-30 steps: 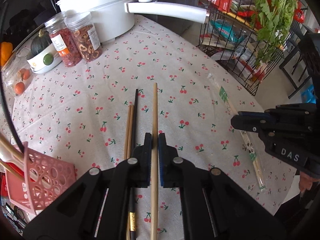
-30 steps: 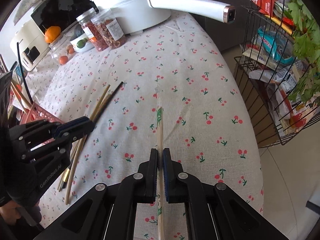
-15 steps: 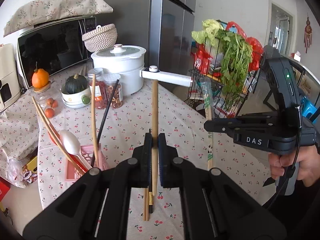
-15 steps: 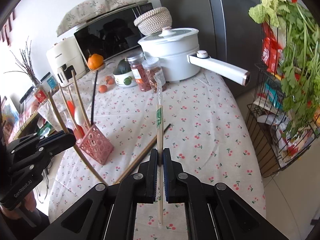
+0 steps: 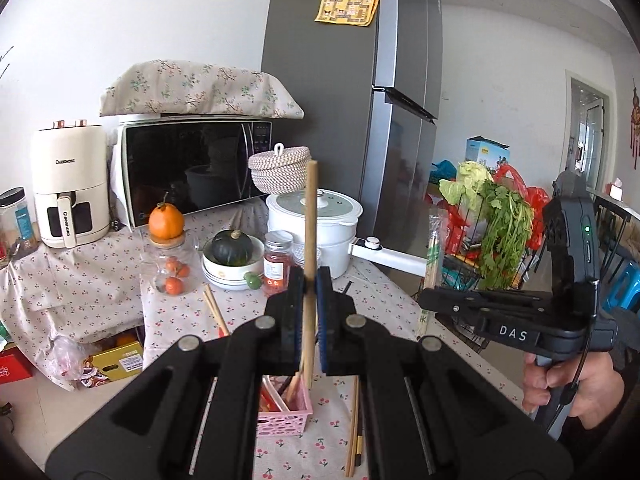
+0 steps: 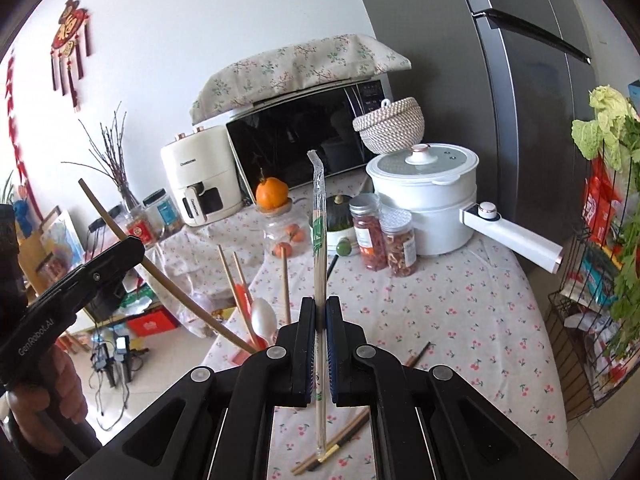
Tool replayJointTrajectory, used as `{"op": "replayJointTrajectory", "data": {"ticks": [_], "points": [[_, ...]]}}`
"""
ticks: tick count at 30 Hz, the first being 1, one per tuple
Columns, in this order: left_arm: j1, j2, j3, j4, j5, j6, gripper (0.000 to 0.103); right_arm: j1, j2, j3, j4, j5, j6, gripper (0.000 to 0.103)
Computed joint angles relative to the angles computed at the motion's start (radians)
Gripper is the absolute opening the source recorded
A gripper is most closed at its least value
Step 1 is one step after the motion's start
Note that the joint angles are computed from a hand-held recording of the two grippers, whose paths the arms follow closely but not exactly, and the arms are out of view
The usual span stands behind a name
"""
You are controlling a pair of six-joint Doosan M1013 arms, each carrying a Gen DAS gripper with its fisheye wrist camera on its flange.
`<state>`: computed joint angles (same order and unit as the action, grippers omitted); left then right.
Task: Organize utensils
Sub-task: 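Lower both chopsticks into the pink basket and open both tools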
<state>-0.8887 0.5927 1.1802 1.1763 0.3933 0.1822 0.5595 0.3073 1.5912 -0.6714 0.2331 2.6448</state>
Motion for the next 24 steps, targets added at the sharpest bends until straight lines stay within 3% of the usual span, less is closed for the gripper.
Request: {"op": "replayJointTrajectory", "data": {"ticks": [4,9,17,19,21,24], "points": [[0.012,0.001,0.004,0.005,0.025,-0.029,0.007,0.007,0.021,-0.027,-0.019,-0.018,0.02,0.005],[0.019,0.023,-0.013,-0.094,0.062,0.067,0.007,0.013,0.043,-0.047,-0.118,-0.033,0.124,0.005],[0.04,0.07,-0.06,-0.352,0.083,0.291,0.01,0.023,0.065,-0.051,-0.507,-0.066,0.509,0.005],[0.042,0.066,-0.056,-0.376,0.081,0.295,0.032,0.025,0.071,-0.052,-0.602,-0.072,0.601,0.005],[0.041,0.055,-0.04,-0.329,0.076,0.234,0.071,0.027,0.075,-0.053,-0.706,-0.077,0.699,0.005],[0.039,0.042,-0.028,-0.298,0.105,0.196,0.089,0.028,0.08,-0.053,-0.857,-0.08,0.838,0.005]]}}
